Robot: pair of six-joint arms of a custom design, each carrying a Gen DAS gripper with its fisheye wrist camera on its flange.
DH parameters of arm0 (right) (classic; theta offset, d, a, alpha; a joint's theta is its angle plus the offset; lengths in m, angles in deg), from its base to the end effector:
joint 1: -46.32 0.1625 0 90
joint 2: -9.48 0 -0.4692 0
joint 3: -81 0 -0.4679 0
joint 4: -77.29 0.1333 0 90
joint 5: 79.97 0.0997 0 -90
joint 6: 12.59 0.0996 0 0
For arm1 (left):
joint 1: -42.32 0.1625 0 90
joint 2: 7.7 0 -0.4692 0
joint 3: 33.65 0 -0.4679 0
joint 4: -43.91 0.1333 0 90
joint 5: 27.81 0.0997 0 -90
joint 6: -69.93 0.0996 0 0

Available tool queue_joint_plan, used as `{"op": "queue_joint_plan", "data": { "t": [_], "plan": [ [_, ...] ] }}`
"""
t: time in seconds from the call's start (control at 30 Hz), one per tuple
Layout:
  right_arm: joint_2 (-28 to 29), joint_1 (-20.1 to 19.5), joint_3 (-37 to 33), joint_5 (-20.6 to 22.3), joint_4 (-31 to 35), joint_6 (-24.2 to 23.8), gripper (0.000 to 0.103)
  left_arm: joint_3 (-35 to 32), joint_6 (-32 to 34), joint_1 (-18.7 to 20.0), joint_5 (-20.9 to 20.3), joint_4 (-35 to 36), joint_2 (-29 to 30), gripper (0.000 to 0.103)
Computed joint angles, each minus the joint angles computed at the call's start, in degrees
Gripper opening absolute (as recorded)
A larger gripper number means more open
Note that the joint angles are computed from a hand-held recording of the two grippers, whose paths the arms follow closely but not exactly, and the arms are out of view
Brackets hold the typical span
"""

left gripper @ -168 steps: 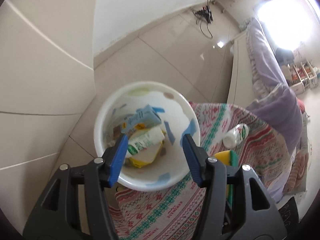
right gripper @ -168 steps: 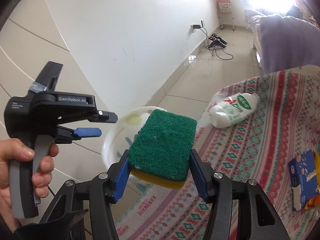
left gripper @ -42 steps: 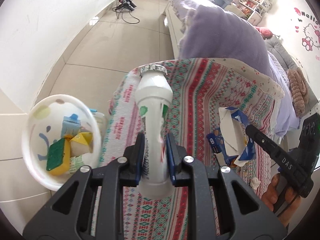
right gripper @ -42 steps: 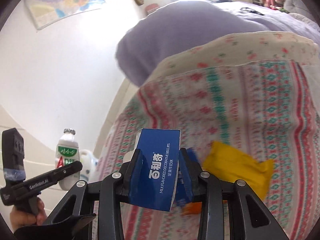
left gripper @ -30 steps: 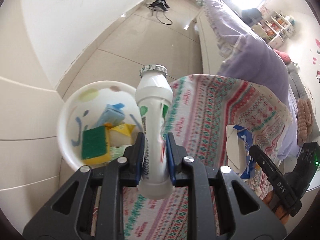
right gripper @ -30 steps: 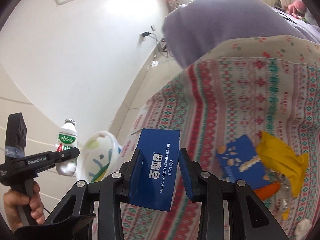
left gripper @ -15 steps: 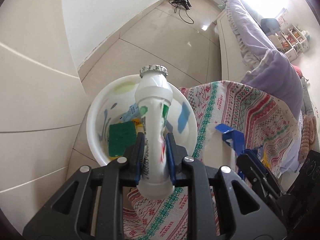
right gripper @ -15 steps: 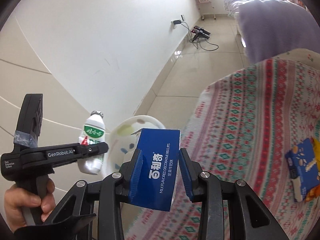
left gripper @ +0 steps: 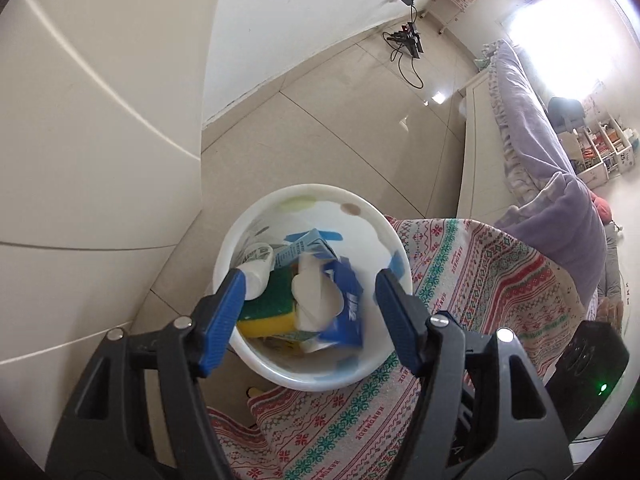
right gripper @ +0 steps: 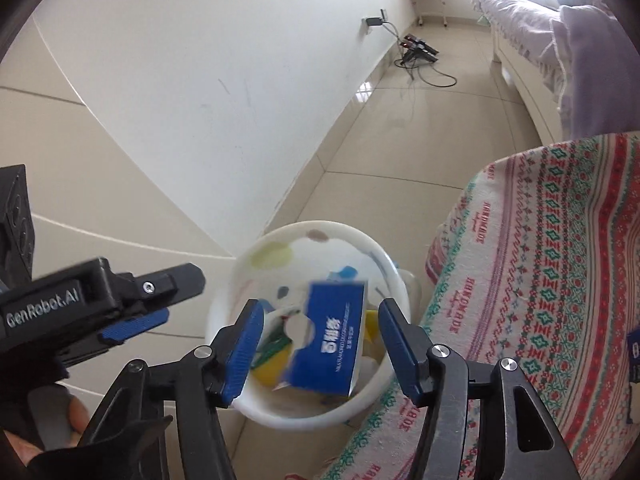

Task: Collect trash
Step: 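Carry the bottle and blue box to the white bin and open both grippers, then grasp the second blue biscuit box with the left gripper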

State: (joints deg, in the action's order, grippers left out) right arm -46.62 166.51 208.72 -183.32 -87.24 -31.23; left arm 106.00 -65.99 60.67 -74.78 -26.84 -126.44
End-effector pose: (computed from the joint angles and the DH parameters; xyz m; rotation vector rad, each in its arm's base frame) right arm 0.3537 -0.3886 0.0162 1.1962 -2.6560 0.1079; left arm -0.1651 -0.2668 0.2870 -0.9863 2.2221 -1.1309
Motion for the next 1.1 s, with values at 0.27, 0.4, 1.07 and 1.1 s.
{"op": "queue_joint_plan", "data": {
  "t": [0.27,0.4,1.07,1.1],
  "plan": [
    [-4.7,-2.8,1.5,-2.2,1.4,-1.2,0.061,-1.0,10.2,2.8,1.4,-10.1,6.8,0.068],
    [-9.3,-4.0,1.9,-3.3,4.1,-2.1,0.061,-2.4,16.7,4.2,2.1,-16.3,12.2,0.068],
    [-36.6,-20.6,0.8,-8.6,15.3,-11.0,0.066,-10.4,52.0,11.0,-4.2,-62.6,43.2,0.068],
    [-36.7,-21.5,0.4,-8.7,15.2,-10.7,0.066,-10.9,52.8,11.5,-4.9,-64.1,44.4,0.068]
  ]
}}
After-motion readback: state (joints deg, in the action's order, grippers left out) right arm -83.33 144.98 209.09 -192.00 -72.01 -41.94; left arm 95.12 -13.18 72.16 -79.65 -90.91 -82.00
